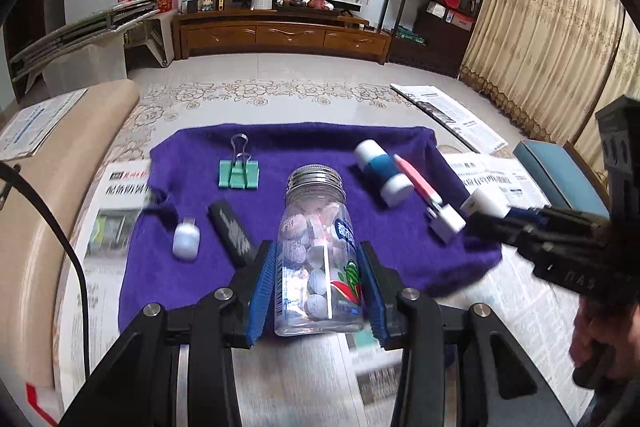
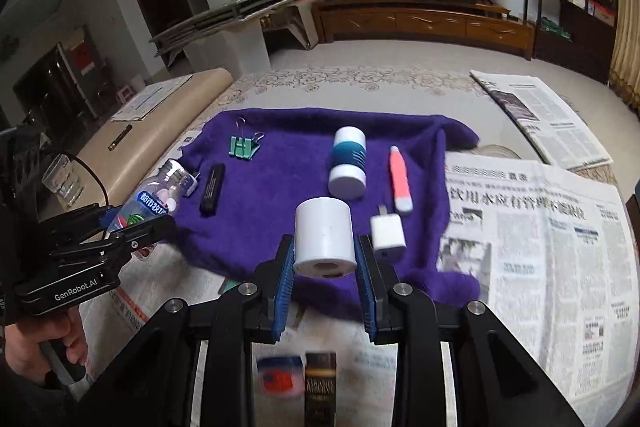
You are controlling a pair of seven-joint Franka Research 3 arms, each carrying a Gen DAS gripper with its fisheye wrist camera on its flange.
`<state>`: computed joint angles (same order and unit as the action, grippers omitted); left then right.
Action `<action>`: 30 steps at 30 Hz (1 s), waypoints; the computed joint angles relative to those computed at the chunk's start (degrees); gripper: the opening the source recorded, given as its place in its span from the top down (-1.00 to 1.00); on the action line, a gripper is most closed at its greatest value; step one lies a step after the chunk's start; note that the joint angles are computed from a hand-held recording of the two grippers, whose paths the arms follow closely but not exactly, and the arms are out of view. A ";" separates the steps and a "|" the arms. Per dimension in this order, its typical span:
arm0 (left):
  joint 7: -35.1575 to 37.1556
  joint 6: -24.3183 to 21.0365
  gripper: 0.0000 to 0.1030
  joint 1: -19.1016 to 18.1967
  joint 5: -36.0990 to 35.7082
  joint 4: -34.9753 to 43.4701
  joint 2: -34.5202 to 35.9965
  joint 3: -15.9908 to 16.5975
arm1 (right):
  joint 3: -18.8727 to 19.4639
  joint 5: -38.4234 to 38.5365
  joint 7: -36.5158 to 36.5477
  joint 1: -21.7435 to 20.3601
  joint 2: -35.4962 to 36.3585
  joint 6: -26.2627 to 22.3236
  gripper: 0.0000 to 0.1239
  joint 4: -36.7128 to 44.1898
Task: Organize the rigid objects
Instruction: 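Set the pill jar on the towel with the left gripper while the right sets the tape roll there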
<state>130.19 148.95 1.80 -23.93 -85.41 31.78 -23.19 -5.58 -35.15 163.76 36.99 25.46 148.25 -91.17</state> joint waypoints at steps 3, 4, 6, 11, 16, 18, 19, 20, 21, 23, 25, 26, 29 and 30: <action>-3.36 -3.13 0.25 -2.72 3.56 7.44 4.87 1.81 | 1.03 3.72 -4.03 -1.93 3.47 -0.36 0.53 4.33; -4.66 -4.82 0.25 -3.68 4.96 10.55 6.91 2.41 | 1.16 5.04 -5.48 -2.25 4.64 -0.76 0.53 5.83; -6.32 -7.03 0.25 -4.79 6.76 14.85 9.96 2.82 | 1.28 7.63 -8.42 -2.72 7.19 -1.75 0.53 8.95; -9.57 -12.45 0.25 -7.96 11.52 26.62 17.63 4.16 | 0.81 13.11 -14.40 -3.12 12.40 -4.27 0.53 14.87; -11.31 -17.07 0.25 -10.53 15.07 35.45 23.04 5.61 | -0.42 15.38 -17.52 -2.54 14.17 -5.30 0.53 16.44; -11.41 -18.25 0.25 -11.35 16.37 37.33 24.21 6.22 | -0.61 15.99 -18.32 -2.52 14.47 -4.94 0.53 16.48; -11.36 -18.04 0.25 -11.56 16.86 37.13 24.17 6.44 | -0.76 16.20 -18.70 -2.45 14.70 -5.08 0.53 16.69; -11.19 -17.86 0.25 -11.70 17.34 36.83 24.07 6.60 | -0.84 16.37 -19.24 -2.40 15.01 -5.35 0.53 17.04; -11.13 -17.76 0.25 -11.96 17.97 36.77 24.13 6.89 | -0.74 16.62 -20.18 -2.42 15.53 -6.05 0.53 17.80; -11.13 -18.00 0.25 -12.22 18.76 37.24 24.51 7.17 | -0.70 17.03 -21.41 -2.33 16.26 -7.00 0.53 18.82; -10.81 -17.66 0.25 -12.26 19.41 36.58 24.36 7.31 | -0.95 17.12 -22.25 -2.14 16.84 -7.62 0.53 19.59; -10.56 -17.11 0.25 -12.19 19.59 35.91 24.07 7.25 | -1.14 16.94 -22.60 -1.87 17.08 -8.12 0.53 20.04; -9.65 -14.99 0.22 -12.27 20.78 33.28 22.77 7.48 | -1.46 16.30 -23.71 -1.38 17.40 -8.88 0.52 20.51; -9.49 -14.63 0.21 -12.28 21.07 32.88 22.59 7.48 | -1.53 16.05 -24.03 -1.27 17.34 -8.77 0.51 20.28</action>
